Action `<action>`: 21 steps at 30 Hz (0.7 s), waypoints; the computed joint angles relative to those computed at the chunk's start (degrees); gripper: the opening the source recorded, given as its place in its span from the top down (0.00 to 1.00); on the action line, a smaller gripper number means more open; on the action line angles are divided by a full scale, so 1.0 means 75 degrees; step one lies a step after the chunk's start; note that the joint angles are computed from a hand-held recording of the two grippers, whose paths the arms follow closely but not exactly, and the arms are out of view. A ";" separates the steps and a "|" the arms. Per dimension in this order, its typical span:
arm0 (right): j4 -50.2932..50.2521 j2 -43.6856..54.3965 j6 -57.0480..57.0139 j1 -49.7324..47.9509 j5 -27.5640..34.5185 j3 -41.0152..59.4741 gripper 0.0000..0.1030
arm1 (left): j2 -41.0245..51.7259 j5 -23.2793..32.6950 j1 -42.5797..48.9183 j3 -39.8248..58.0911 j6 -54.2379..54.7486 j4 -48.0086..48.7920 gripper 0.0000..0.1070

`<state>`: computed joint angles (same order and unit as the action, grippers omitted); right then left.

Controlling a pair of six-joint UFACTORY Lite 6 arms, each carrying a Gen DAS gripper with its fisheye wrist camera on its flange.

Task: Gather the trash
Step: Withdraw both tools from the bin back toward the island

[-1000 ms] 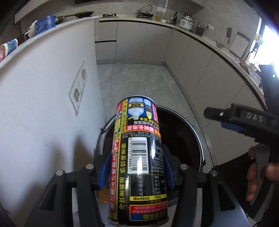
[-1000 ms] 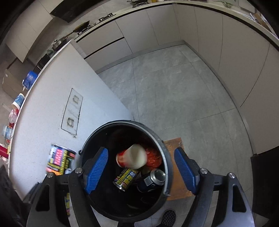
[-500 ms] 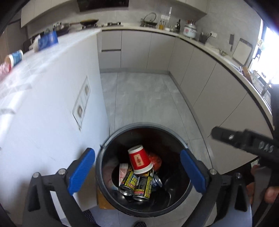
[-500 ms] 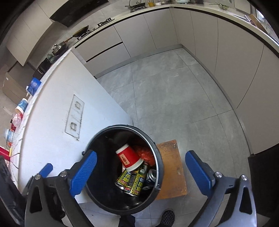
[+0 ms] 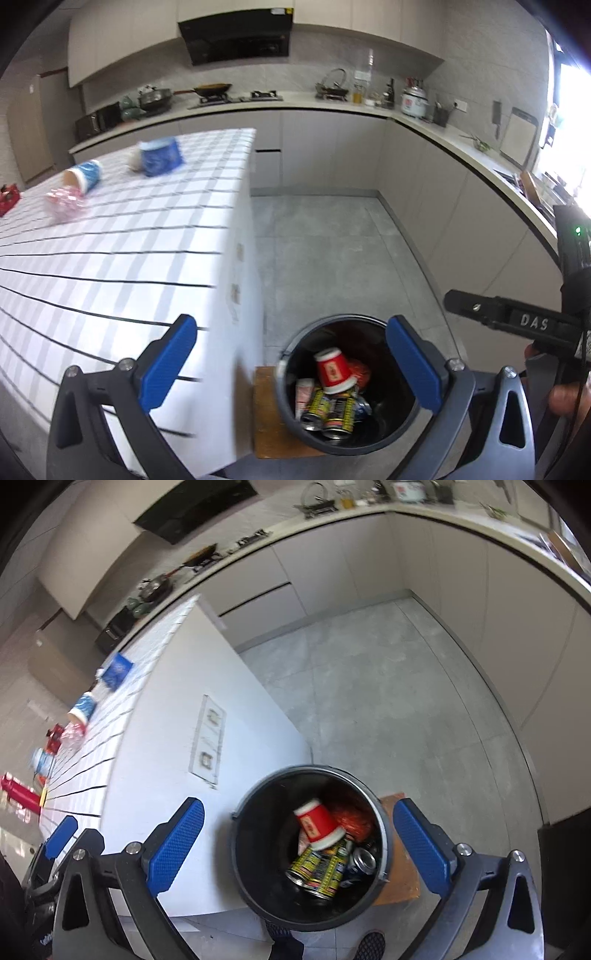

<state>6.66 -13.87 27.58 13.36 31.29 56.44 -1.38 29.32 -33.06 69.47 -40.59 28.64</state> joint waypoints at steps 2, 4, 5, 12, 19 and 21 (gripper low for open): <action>-0.0131 0.0231 0.0161 0.0226 0.0053 0.0400 0.00 | -0.0339 -0.0141 0.0413 -0.0331 0.0359 -0.0207 0.04; -0.0305 0.0513 0.0361 0.0508 0.0108 0.0890 0.00 | -0.0611 -0.0089 0.0900 -0.0470 0.0705 -0.0356 0.04; -0.0306 0.0662 0.0393 0.0609 0.0118 0.1120 0.00 | -0.0701 -0.0073 0.1124 -0.0508 0.0876 -0.0481 0.04; -0.0932 0.2085 0.1262 0.1609 0.0098 0.3064 0.00 | -0.1168 -0.0087 0.3008 -0.0532 0.2703 -0.1889 0.04; -0.1635 0.4071 0.1823 0.2581 0.0998 0.5947 0.00 | -0.0875 -0.0395 0.4885 -0.0248 0.5513 -0.4071 0.04; -0.1927 0.4751 0.2059 0.2818 0.1391 0.6949 0.00 | -0.0512 -0.0424 0.5441 0.0055 0.6583 -0.4898 0.04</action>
<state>-7.79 21.76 43.02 34.49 41.73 108.56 -5.21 26.14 7.75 69.88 8.78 -8.10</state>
